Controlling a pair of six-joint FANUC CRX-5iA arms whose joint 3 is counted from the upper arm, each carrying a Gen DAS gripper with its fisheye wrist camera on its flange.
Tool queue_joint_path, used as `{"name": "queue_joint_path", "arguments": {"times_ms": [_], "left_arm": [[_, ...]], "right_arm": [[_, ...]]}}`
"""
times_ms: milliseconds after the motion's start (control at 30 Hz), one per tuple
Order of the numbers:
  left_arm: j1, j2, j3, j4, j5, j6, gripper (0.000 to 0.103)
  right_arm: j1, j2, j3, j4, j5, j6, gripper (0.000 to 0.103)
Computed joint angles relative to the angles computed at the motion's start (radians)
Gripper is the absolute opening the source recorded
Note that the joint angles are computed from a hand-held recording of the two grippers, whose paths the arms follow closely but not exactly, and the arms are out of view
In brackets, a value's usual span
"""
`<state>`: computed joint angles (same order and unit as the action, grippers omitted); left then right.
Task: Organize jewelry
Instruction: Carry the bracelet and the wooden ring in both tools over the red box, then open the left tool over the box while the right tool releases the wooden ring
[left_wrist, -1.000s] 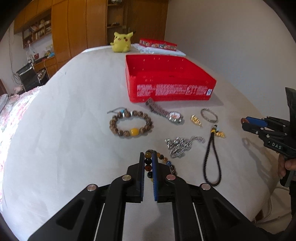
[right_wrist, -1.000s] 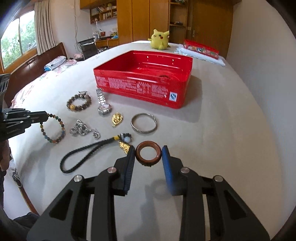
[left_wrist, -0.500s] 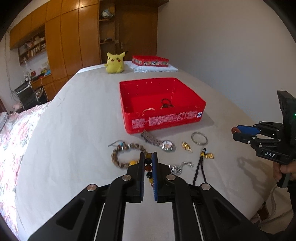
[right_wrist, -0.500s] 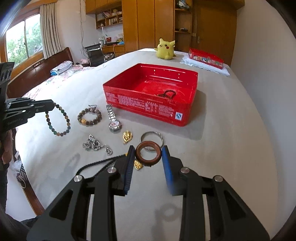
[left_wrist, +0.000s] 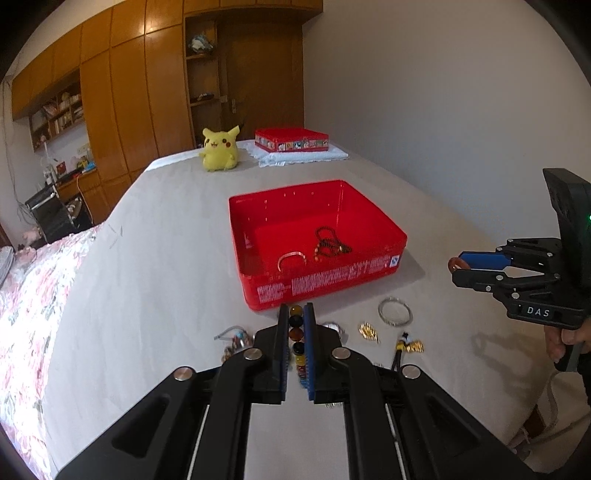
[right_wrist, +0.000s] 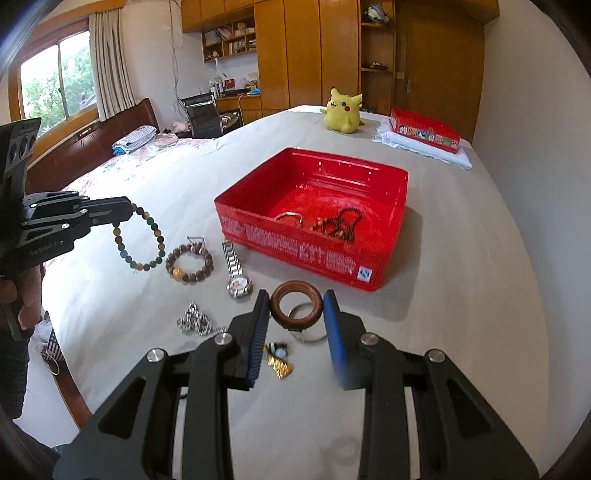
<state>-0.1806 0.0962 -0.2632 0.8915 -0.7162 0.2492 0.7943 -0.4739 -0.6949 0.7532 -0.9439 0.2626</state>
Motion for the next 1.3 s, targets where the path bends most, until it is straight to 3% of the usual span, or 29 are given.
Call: {"name": "queue_joint_path", "arguments": {"times_ms": [500, 700, 900, 1300], "left_arm": [[-0.05, 0.122, 0.218, -0.059, -0.022, 0.071, 0.007], [-0.072, 0.21, 0.36, -0.113, -0.075, 0.141, 0.007], [-0.105, 0.31, 0.503, -0.185, -0.111, 0.215, 0.007], [-0.157, 0.538, 0.779, -0.353, -0.207, 0.423, 0.007]], "right_arm": [[-0.154, 0.107, 0.135, -0.078, 0.095, 0.206, 0.028], [-0.22, 0.17, 0.21, -0.125, 0.132, 0.298, 0.028], [-0.325, 0.272, 0.328, -0.261, 0.161, 0.433, 0.028], [-0.444, 0.468, 0.442, -0.396, 0.172, 0.531, 0.028]]}}
